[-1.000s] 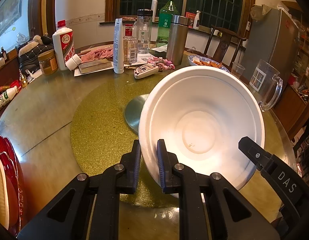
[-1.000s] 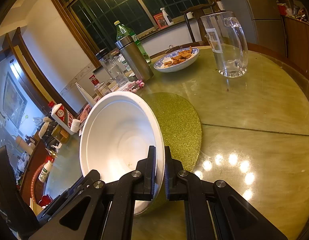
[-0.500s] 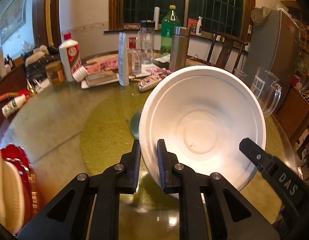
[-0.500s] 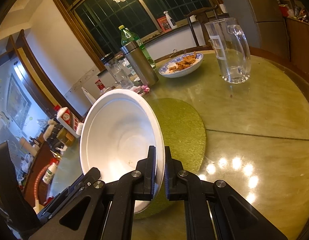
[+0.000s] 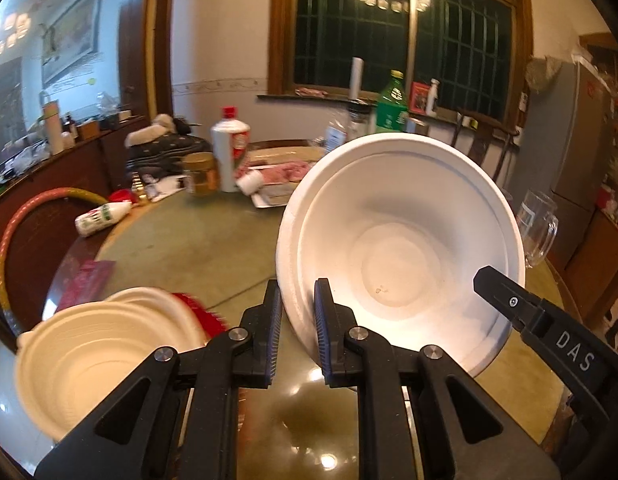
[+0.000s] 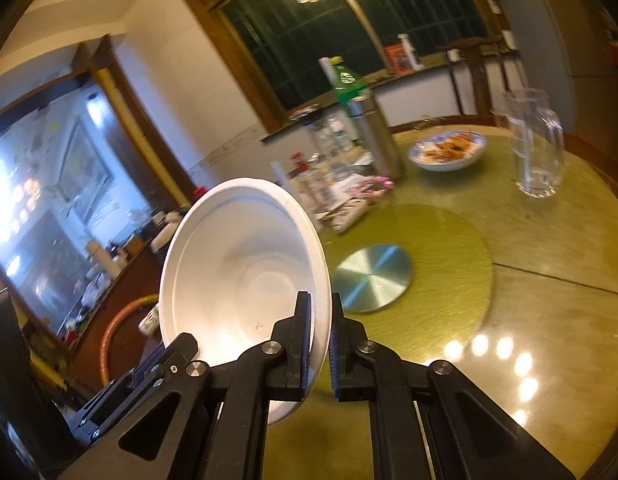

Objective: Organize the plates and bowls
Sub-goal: 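Carry the white bowl over the stacked red plates and lower it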

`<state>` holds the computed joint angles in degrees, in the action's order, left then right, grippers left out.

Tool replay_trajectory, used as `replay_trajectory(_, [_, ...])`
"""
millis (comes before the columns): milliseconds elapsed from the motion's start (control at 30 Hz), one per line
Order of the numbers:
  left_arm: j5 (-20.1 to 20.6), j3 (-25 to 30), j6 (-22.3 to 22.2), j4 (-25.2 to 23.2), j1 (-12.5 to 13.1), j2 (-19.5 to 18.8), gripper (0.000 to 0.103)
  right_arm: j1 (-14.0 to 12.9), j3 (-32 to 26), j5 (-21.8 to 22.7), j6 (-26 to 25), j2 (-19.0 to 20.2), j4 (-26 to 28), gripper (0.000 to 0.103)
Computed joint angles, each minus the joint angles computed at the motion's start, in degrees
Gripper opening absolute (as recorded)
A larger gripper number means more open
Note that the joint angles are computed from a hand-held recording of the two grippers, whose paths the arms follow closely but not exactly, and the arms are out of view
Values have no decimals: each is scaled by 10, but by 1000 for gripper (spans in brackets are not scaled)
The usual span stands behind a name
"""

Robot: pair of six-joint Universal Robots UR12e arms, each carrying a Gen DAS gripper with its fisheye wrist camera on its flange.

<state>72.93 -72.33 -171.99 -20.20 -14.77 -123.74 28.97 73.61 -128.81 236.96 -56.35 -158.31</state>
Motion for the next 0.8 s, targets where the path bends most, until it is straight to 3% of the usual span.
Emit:
replay_trajectory(300, [4, -13, -17, 4, 36, 13, 14, 15, -92, 51, -57, 47, 26, 8])
replay_trajectory(800, [-13, 2, -18, -39, 80, 21, 14, 24, -257, 136, -128, 117, 144, 10])
